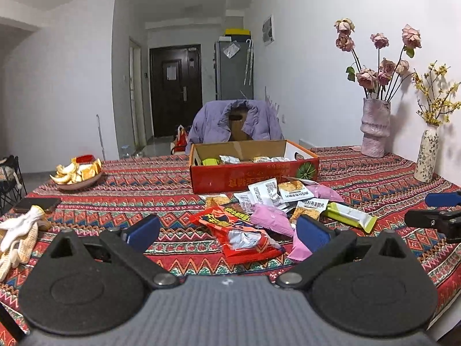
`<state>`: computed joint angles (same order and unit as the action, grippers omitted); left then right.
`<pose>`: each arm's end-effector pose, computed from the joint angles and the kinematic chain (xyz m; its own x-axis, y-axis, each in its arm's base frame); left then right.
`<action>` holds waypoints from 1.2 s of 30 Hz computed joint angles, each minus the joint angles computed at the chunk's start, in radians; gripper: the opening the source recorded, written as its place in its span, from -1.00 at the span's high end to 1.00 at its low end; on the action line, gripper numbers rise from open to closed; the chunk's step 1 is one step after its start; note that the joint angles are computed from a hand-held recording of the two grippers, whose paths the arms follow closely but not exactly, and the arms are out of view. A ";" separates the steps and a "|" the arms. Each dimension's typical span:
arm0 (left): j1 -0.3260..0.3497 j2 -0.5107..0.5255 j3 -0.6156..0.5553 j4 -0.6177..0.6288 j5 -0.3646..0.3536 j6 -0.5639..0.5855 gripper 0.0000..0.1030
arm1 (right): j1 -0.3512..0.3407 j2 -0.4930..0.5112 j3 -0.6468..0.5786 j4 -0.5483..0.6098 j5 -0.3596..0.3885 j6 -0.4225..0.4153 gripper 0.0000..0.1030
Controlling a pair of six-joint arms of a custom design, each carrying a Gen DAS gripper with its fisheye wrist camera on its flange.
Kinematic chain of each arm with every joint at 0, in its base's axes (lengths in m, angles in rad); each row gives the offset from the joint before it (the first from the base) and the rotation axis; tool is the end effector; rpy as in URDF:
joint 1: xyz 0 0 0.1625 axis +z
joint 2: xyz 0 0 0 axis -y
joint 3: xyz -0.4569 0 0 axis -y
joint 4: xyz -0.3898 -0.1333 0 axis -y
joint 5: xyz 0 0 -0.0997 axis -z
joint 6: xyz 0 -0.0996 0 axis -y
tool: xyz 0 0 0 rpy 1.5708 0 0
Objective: Organize snacks
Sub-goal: 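Move both tools back over the snack pile, then grasp a white sachet with the left tool while the right tool grasps another sachet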
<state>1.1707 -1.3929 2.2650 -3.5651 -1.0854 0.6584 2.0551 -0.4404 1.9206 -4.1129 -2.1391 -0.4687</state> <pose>-0.0113 -0.4883 0.3654 -0.6705 0.2106 -0.7114 0.7322 0.3421 -0.5889 0.3361 -0.4677 0.0152 -0.7582 -0.1738 0.6284 -0.6382 0.3953 -0.6607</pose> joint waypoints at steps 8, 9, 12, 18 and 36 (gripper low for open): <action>0.016 0.090 -0.100 0.086 -0.016 -0.024 -0.99 | -0.039 -0.005 -0.052 0.070 0.017 0.008 -0.69; 0.019 0.112 -0.119 0.087 -0.020 -0.011 -0.99 | -0.045 -0.005 -0.060 0.078 0.023 0.013 -0.68; 0.029 0.170 -0.184 0.121 -0.029 0.013 -0.92 | -0.069 -0.002 -0.094 0.114 0.049 0.039 -0.68; 0.057 0.299 -0.357 0.216 -0.066 -0.005 -0.74 | -0.131 -0.010 -0.206 0.268 0.122 0.104 -0.66; 0.144 0.588 -0.842 0.691 -0.121 -0.248 -0.30 | -0.278 0.188 -0.876 0.955 0.224 0.157 -0.69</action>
